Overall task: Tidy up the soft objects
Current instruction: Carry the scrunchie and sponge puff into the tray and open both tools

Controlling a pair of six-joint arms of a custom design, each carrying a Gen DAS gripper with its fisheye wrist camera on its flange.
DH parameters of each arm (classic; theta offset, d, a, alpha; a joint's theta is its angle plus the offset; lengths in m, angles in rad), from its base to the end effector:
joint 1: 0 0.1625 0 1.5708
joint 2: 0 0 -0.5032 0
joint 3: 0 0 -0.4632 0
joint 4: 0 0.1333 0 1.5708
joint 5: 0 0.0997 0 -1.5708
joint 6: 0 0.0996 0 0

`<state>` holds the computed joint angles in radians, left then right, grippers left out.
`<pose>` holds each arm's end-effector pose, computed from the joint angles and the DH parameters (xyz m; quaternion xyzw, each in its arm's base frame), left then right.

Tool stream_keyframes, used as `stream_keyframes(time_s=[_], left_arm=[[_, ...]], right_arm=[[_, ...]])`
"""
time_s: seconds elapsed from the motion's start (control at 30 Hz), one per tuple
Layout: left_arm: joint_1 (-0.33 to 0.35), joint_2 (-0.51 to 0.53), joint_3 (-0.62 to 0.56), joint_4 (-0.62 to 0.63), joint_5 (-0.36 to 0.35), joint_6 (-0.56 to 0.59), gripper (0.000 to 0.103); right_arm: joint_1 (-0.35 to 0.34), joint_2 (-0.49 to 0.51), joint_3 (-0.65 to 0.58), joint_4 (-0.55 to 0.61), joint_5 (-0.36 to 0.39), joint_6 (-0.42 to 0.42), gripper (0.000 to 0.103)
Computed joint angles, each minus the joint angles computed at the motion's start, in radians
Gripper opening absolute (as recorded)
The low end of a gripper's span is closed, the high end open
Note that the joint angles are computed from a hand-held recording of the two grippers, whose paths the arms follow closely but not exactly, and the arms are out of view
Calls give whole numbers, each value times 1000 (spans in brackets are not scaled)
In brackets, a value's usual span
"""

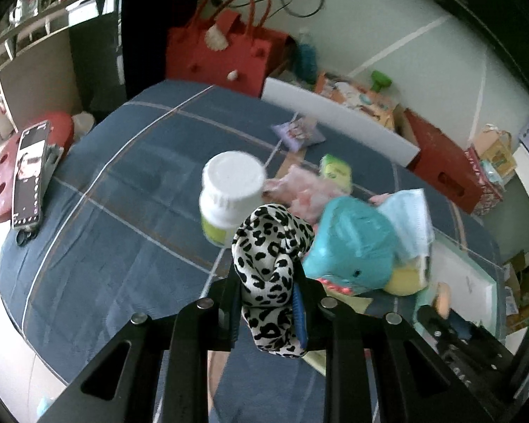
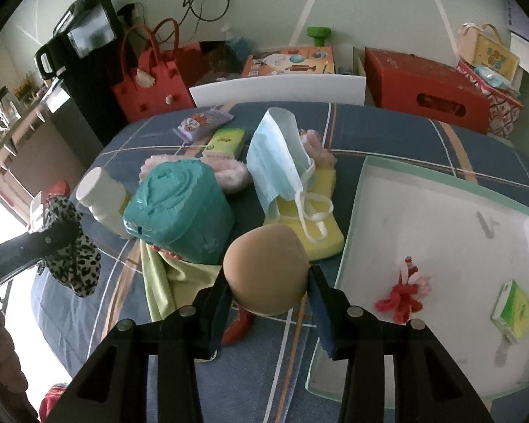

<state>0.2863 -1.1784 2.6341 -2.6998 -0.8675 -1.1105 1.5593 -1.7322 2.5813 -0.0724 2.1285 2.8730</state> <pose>-0.2470 -0.2788 0.0634 0.1363 0.9179 -0.2608 0.2661 0.0781 -0.2165 0.1811 0.0081 -0.8929 0.3327 0.3032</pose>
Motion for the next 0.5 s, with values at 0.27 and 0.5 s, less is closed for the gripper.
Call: stream_keyframes(time_s=[0.27,0.5], left_arm=[[-58,81,-21,-126,-1,96,25],[-90,245,-75,-317,-85,256,25]], right_arm=[[-1,-78,7,12,33,0,45],[-154,-262,29,53,10,-36,45]])
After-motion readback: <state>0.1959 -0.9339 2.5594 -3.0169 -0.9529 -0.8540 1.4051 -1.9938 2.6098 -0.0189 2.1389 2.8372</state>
